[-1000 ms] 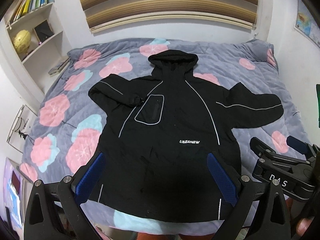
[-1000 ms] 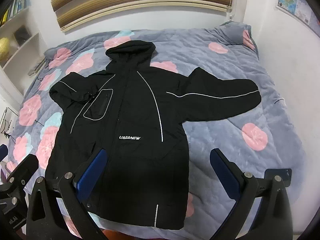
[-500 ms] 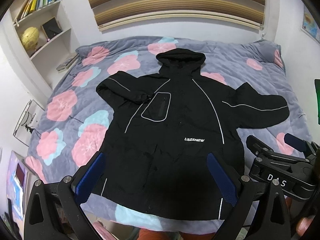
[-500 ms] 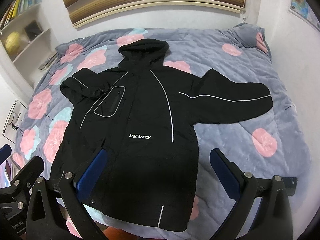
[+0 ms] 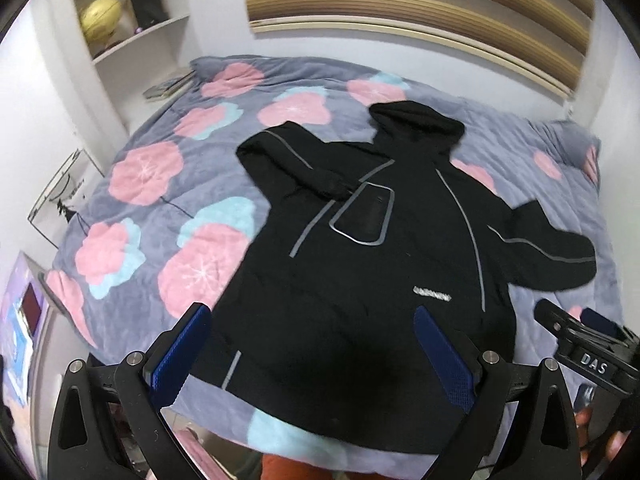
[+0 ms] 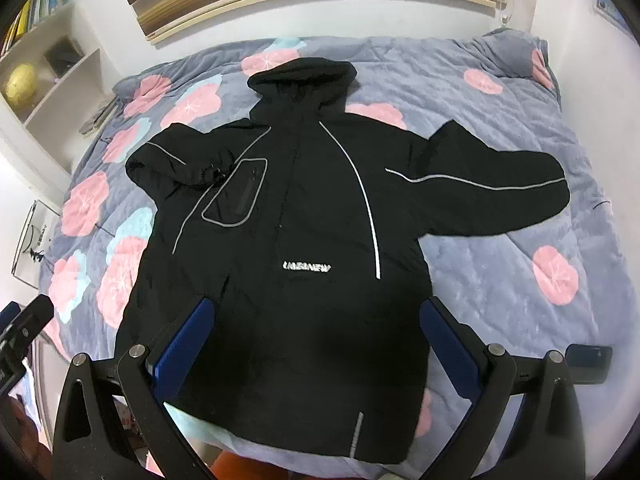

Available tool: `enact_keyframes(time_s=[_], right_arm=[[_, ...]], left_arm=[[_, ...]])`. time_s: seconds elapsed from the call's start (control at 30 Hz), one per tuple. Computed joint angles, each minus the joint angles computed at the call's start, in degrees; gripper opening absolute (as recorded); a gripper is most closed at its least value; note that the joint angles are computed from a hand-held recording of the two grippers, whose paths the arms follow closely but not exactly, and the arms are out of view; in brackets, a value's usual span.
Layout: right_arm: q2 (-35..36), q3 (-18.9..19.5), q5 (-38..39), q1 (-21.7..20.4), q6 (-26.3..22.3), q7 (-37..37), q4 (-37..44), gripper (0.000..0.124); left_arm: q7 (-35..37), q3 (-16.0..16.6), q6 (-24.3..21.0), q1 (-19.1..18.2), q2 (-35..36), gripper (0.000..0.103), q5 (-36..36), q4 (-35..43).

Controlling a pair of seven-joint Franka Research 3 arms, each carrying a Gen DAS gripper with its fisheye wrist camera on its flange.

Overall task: Fold large clothes
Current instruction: 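Move both tools over the black jacket toward its sleeves, then close the left tool on the cuff of the jacket sleeve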

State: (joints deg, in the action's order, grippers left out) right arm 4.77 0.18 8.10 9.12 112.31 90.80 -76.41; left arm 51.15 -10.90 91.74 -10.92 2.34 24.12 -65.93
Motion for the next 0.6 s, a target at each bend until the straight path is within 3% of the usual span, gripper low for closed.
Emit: enact_keyframes(time_s=[0.23, 0.4, 0.6], right_arm=[[5.4, 1.6, -3.7, 4.2, -2.2, 7.5, 7.5, 0.103], [10.0, 1.7, -7.8, 8.1, -4.6, 13.1, 13.9, 0.103], [14.5, 0.6, -11.9, 11.8, -8.1, 21.5, 19.0, 0.103]], left_arm=[[8.2, 3.3, 3.1, 5.3, -0.3, 0.101, -4.7, -1.8], [21.4, 5.6, 10.9, 10.2, 1.1, 0.101, -12.8, -3.2], [36.7, 6.3, 15.9, 15.6, 7.2, 0.101, -21.9, 0.5]])
